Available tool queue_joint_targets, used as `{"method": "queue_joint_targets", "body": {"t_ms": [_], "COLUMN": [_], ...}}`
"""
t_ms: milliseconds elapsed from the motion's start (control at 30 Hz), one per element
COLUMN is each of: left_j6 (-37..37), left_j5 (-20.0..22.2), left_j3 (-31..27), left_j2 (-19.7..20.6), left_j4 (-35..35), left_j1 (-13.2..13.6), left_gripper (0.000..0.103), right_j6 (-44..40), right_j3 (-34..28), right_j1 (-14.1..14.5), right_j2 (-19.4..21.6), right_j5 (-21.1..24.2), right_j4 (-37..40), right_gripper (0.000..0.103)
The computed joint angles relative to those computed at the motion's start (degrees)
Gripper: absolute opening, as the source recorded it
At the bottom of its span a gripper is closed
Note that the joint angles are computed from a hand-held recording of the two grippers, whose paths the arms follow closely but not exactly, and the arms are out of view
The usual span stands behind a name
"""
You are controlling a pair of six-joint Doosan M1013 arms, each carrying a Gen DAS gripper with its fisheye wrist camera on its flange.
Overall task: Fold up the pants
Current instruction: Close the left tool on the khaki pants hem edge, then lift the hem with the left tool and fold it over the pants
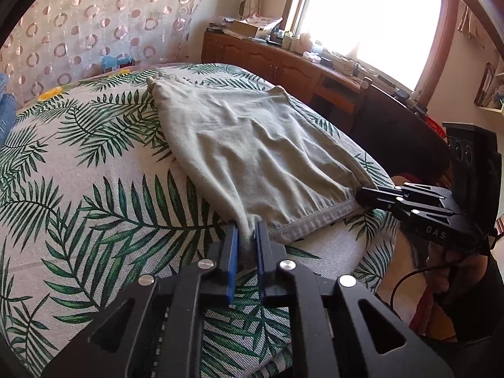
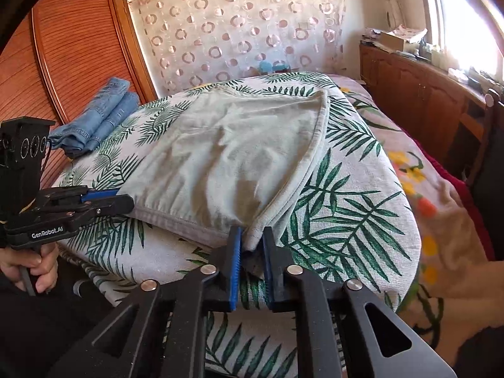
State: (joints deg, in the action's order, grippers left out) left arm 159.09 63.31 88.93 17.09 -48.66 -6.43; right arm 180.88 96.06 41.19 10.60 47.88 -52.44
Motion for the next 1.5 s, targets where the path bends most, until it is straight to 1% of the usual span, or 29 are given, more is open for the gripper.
{"method": "queue_joint_targets", "body": {"t_ms": [233, 333, 433, 533, 733, 933, 1167, 1400, 1500], "left_j6": [1.5, 2.1, 3.9, 4.7, 6.3, 9.7, 10.6, 10.8, 9.8], "left_j5": [1.5, 1.3, -0.2, -0.2, -0.3, -1.2, -3.6, -5.2, -6.4], "left_j3": [-0.5, -0.7, -0.4, -1.0, -3.3, -5.6, -8.6, -11.6, -13.0], "left_j2": [-0.4, -0.7, -1.7, -1.8, -2.3, -3.3, -3.5, -2.1, -0.9], "left_j4": [-5.0, -6.2, -6.9, -8.5, -12.2, -17.0, -20.5, -21.3, -20.2], "left_j1": [1.4, 1.6, 1.7, 2.2, 3.4, 4.6, 5.7, 6.2, 5.7], "left_gripper": [0.01, 0.01, 0.01, 0.01, 0.009, 0.009, 0.009, 0.009, 0.008], "right_j6": [3.2, 4.4, 5.4, 5.6, 3.0, 0.5, -2.5, -4.9, -5.2], "right_j3": [0.5, 0.4, 0.1, -0.3, -2.4, -5.1, -8.5, -10.8, -11.1], "right_j1": [0.3, 0.8, 1.1, 1.4, 1.5, 2.1, 2.6, 2.2, 0.7], "right_j2": [-0.1, -0.3, -0.7, -1.1, -1.1, -0.9, -0.7, 0.3, 0.8], "right_j5": [-0.9, -0.7, -0.6, -0.3, 0.2, 1.1, 1.5, 0.2, -2.6], "right_j4": [-2.8, -4.9, -7.1, -9.4, -12.3, -16.9, -21.7, -24.9, -24.7], "right_gripper": [0.009, 0.009, 0.008, 0.008, 0.008, 0.008, 0.008, 0.008, 0.008]}}
